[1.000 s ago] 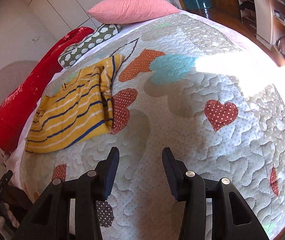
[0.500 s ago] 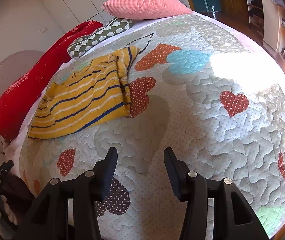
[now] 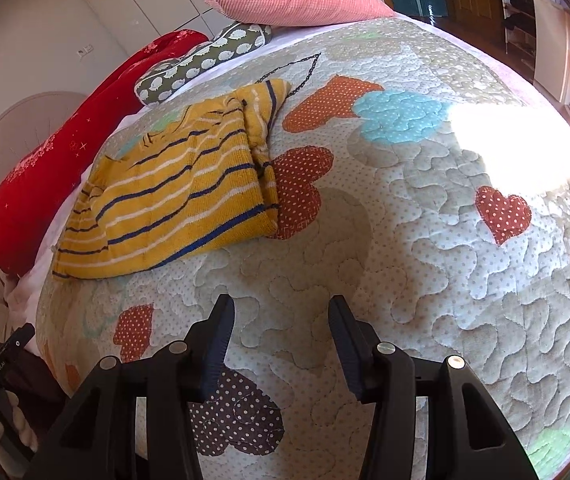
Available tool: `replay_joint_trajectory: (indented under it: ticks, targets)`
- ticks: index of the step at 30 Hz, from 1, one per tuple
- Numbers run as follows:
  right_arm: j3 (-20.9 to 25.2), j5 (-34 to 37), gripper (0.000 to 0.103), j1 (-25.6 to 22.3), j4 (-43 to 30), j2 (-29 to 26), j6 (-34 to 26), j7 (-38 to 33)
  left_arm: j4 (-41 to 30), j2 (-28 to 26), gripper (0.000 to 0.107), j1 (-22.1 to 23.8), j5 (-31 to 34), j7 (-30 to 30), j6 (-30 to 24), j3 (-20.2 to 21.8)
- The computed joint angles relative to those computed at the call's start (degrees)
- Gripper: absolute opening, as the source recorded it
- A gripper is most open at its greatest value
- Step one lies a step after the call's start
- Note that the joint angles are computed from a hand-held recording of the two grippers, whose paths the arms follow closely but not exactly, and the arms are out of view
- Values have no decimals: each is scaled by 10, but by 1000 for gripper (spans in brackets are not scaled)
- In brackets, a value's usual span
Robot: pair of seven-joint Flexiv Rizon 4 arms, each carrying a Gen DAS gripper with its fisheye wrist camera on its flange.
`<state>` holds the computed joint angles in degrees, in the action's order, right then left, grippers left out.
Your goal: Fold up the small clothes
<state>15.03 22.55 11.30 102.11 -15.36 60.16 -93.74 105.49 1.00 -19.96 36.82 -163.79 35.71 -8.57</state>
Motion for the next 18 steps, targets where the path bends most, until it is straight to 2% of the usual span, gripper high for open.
replay_joint_trajectory:
  ticks: [2, 4, 6, 9, 12, 16, 18]
  targets:
    - [0, -2, 52, 2, -11, -6, -3, -1, 22, 3, 71, 21, -27, 36, 84, 26]
    - [5, 11, 53, -3, -29, -15, -5, -12, 31, -4, 72, 46, -50, 65, 130, 44]
    - [11, 33, 58, -12, -51, -27, -12, -23, 43, -18, 72, 70, -89, 96, 167, 61]
    - [22, 75, 62, -27, -91, -49, -34, -37, 96, -41, 72, 106, -217, 186, 283, 83]
    - [22, 91, 63, -29, -126, -74, -47, -38, 136, -68, 72, 126, -341, 285, 371, 78]
    - [20, 82, 63, -20, -169, -112, -46, -16, 159, -107, 73, 149, -517, 463, 435, 31]
    - [29, 88, 63, -25, -198, -135, -56, -17, 142, -126, 76, 143, -532, 499, 429, 33]
